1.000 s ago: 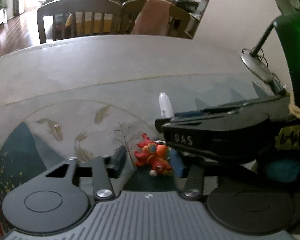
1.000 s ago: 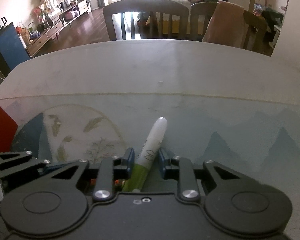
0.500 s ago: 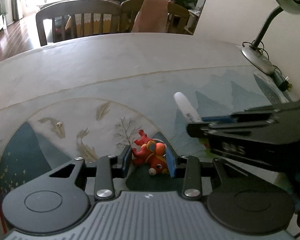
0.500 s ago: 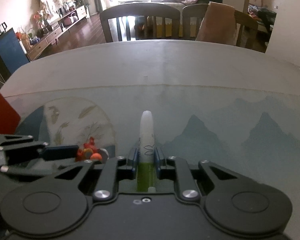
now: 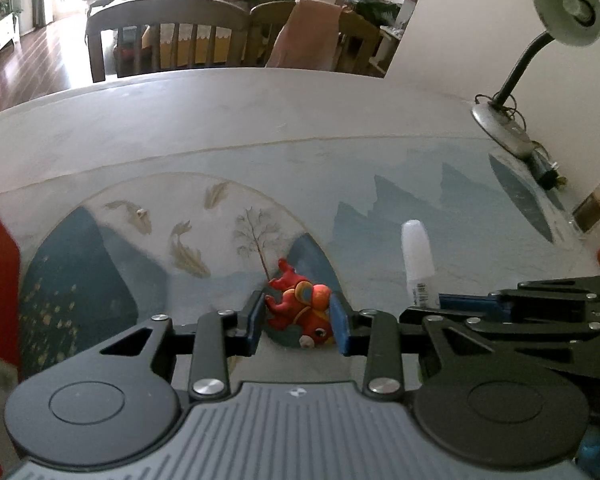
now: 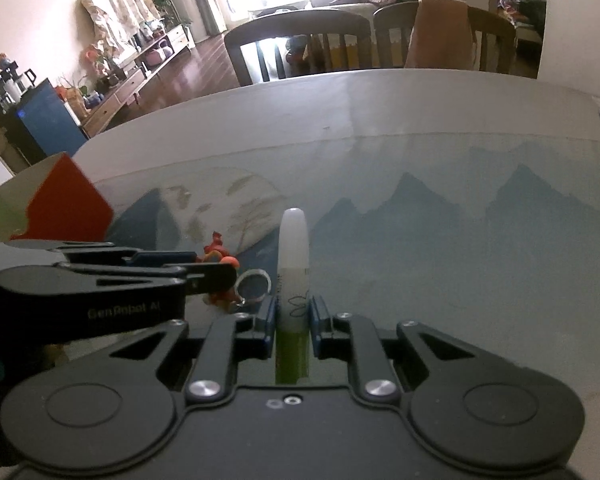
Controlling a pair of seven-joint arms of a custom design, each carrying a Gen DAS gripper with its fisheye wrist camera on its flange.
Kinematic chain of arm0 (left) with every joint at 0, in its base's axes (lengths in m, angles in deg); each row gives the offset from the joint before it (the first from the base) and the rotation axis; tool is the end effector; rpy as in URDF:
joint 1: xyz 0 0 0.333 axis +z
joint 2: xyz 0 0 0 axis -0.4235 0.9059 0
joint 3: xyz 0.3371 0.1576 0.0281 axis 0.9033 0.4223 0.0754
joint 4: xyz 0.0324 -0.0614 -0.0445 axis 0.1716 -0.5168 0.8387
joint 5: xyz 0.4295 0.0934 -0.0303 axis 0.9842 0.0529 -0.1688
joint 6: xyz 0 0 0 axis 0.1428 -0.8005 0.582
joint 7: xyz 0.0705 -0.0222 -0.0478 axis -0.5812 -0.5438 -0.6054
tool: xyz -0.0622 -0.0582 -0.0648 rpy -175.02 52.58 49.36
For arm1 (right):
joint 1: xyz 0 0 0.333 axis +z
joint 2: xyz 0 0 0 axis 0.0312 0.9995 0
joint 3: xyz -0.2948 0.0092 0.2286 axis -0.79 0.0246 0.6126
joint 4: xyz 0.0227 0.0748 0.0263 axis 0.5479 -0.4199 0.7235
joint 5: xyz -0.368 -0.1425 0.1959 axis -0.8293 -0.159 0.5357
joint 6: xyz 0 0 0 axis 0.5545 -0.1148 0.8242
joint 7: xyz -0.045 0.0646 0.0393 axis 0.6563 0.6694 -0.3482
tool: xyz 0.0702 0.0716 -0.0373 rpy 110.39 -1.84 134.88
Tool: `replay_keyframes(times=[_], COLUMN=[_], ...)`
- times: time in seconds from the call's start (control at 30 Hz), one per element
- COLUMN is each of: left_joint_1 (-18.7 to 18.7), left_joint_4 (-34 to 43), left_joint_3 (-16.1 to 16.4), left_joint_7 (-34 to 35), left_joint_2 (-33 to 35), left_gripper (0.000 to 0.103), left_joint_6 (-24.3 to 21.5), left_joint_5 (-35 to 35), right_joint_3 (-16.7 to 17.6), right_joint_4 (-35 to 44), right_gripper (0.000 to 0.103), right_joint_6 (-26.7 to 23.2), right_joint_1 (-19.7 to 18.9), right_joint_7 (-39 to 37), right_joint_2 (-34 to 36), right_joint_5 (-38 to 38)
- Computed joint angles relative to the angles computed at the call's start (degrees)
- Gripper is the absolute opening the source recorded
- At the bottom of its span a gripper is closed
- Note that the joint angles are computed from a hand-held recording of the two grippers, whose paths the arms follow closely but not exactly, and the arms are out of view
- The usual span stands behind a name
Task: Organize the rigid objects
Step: 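Grasp orange figurine with left tool while right tool grasps green-capped marker, then carry orange figurine with left tool while right carries marker to the box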
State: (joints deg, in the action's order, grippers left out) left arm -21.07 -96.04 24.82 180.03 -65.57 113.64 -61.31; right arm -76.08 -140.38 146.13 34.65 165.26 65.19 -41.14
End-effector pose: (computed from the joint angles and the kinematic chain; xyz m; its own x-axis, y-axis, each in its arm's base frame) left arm 0.6059 -0.2520 0.3329 -0.4771 -0.8464 0.2366 -0.7697 0.2725 -0.5774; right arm 0.5622 0.2792 0.3551 0.0366 -0.9720 -0.2321 -0.8158 0.1050 -0.5687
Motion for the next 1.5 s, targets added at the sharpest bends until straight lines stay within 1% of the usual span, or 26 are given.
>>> replay_keyframes(times=[0.07, 0.13, 0.2, 0.3, 0.37, 0.47, 0.57, 0.63, 0.77, 0.93, 1.03, 1.1, 1.17, 1.33, 1.5], left_joint_1=[0.6, -0.4, -0.7, -0.9, -0.5, -0.6, -1.5, -2.3, -4.0, -6.4, -7.7, -8.6, -9.4, -10.8, -10.2], left_joint_4=[-1.3, -2.5, -3.6, -5.1, -6.2, -7.7, -9.1, -10.0, -11.2, -12.1, -12.5, -12.6, -12.8, -12.6, -12.0], left_joint_3=[-0.2, 1.1, 1.8, 2.5, 2.3, 3.2, 5.2, 7.0, 10.8, 15.6, 18.5, 20.5, 22.5, 27.3, 30.0], left_joint_7=[-0.1, -0.4, 1.3, 4.5, 8.6, 13.4, 16.1, 17.8, 19.0, 21.3, 22.1, 22.4, 23.0, 24.1, 25.2], left_joint_2=[-1.9, -4.0, -6.0, -8.7, -10.7, -14.0, -17.5, -19.9, -23.5, -25.9, -26.8, -27.4, -28.1, -29.4, -30.1], left_gripper=[0.033, 0.033, 0.033, 0.033, 0.033, 0.033, 0.033, 0.033, 0.033, 0.033, 0.033, 0.033, 0.033, 0.033, 0.033], left_joint_6=[-1.1, -2.5, -3.6, -5.1, -6.1, -7.9, -10.0, -11.5, -13.7, -13.9, -13.9, -14.0, -14.1, -14.4, -14.6], left_joint_5=[-0.7, -1.1, -3.4, -7.6, -12.6, -19.1, -23.3, -25.4, -26.9, -27.9, -27.9, -27.5, -27.4, -26.9, -27.0], right_joint_3=[0.0, 0.6, 0.2, -0.5, 0.0, -0.6, -0.2, 0.7, 4.1, 8.8, 12.1, 13.8, 14.2, 12.9, 11.9], right_joint_4=[-1.1, -2.0, -2.5, -3.2, -3.7, -3.9, -3.7, -3.0, -1.4, 1.0, 3.1, 5.0, 6.8, 11.9, 16.9], right_gripper=[0.016, 0.016, 0.016, 0.016, 0.016, 0.016, 0.016, 0.016, 0.016, 0.016, 0.016, 0.016, 0.016, 0.016, 0.016], right_joint_6=[0.2, 0.2, -0.9, -0.8, -0.4, -0.6, -0.9, -1.3, -2.3, -4.2, -5.4, -6.1, -6.5, -6.9, -8.0], right_joint_1=[0.4, 0.4, 1.2, 1.9, 1.6, 2.2, 2.1, 1.6, -0.4, -2.8, -4.7, -5.2, -4.7, -1.7, 1.0], right_joint_7=[0.6, 1.2, 3.3, 8.6, 11.3, 17.1, 23.2, 26.1, 25.8, 24.7, 20.4, 17.3, 16.0, 15.6, 13.1], right_joint_2=[-1.4, -2.7, -3.9, -5.3, -6.2, -7.7, -9.4, -10.0, -10.6, -10.3, -9.2, -8.1, -7.0, -4.0, -0.6], right_joint_5=[0.1, 0.0, -1.9, -7.0, -9.1, -15.7, -22.4, -25.8, -26.9, -26.4, -22.4, -18.9, -17.6, -18.5, -17.1])
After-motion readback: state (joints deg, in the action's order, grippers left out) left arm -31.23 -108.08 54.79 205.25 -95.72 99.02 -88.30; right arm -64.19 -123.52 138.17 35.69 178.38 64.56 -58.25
